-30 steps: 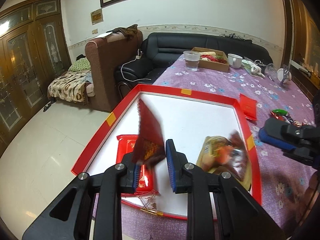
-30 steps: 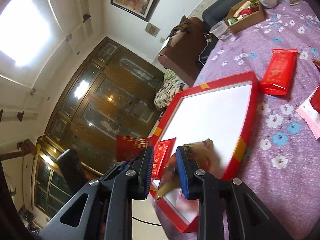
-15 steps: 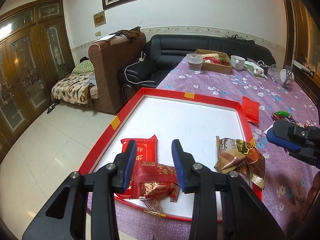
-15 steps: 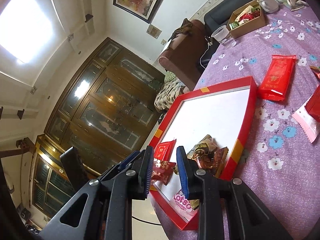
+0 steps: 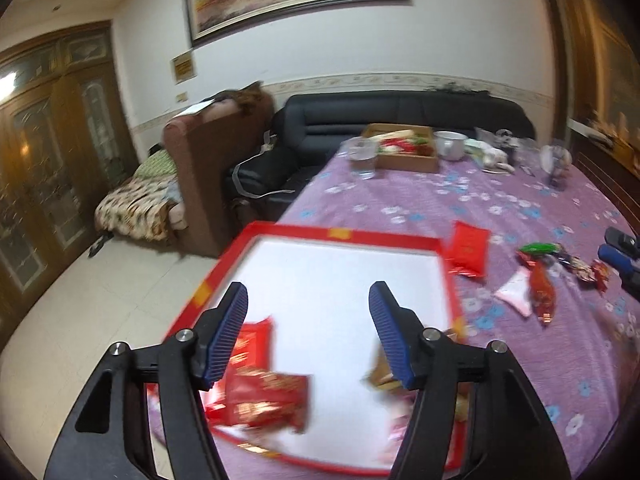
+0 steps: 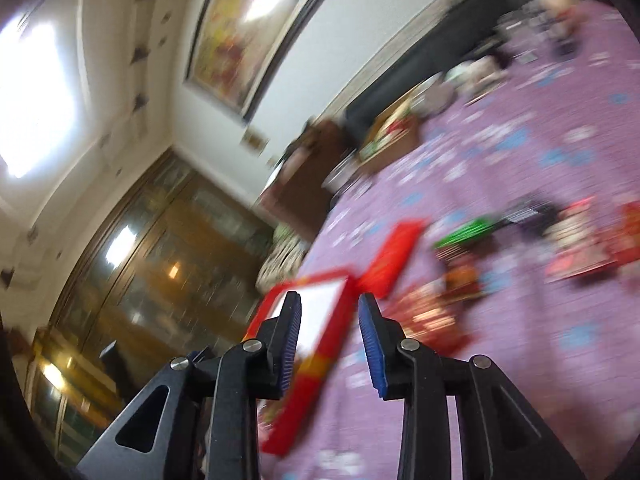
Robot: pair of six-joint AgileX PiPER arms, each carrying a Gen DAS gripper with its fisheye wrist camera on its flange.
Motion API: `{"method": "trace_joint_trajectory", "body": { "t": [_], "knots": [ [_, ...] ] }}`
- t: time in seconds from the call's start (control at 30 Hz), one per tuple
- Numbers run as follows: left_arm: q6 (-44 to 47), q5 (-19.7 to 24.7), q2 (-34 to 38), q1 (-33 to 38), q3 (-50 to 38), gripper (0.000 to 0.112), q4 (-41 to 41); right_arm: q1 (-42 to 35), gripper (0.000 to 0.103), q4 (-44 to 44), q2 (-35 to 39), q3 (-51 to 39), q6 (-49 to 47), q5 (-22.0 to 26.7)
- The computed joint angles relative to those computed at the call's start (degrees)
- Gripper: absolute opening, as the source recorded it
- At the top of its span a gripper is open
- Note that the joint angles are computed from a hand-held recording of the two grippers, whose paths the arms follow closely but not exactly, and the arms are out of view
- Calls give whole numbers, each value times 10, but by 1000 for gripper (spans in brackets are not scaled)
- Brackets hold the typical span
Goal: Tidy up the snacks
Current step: 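Close the left tool on a red snack while the right tool reaches the red bag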
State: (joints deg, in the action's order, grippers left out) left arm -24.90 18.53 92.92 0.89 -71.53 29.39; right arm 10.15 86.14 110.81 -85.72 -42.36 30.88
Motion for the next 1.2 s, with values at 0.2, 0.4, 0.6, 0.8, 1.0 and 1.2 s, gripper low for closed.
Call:
{"method": "trace_joint_trajectory", "body": {
  "t": [0.2,0.4,0.6,0.8,1.0,1.2],
  "knots": [
    [62,39,36,-88,-56,62,-42,-80,33,-128,-42,59,113,-37],
    [115,104,113,-152,-153,62,-89,-113,33,-352,7,-13,341,17],
    [129,157,171,-172,-233,62,-110,-88,39,-507,91,-164,508,96],
    [156,203,232,-179,-319,62,-147,-61,38,-600,124,-214,589,97],
    [194,291,334,-195,-468,62,-192,-39,36,-684,123,-220,599,83],
    [229,284,347,-203,-469,62,-246,-9,35,-790,126,-232,640,83]
  ]
}}
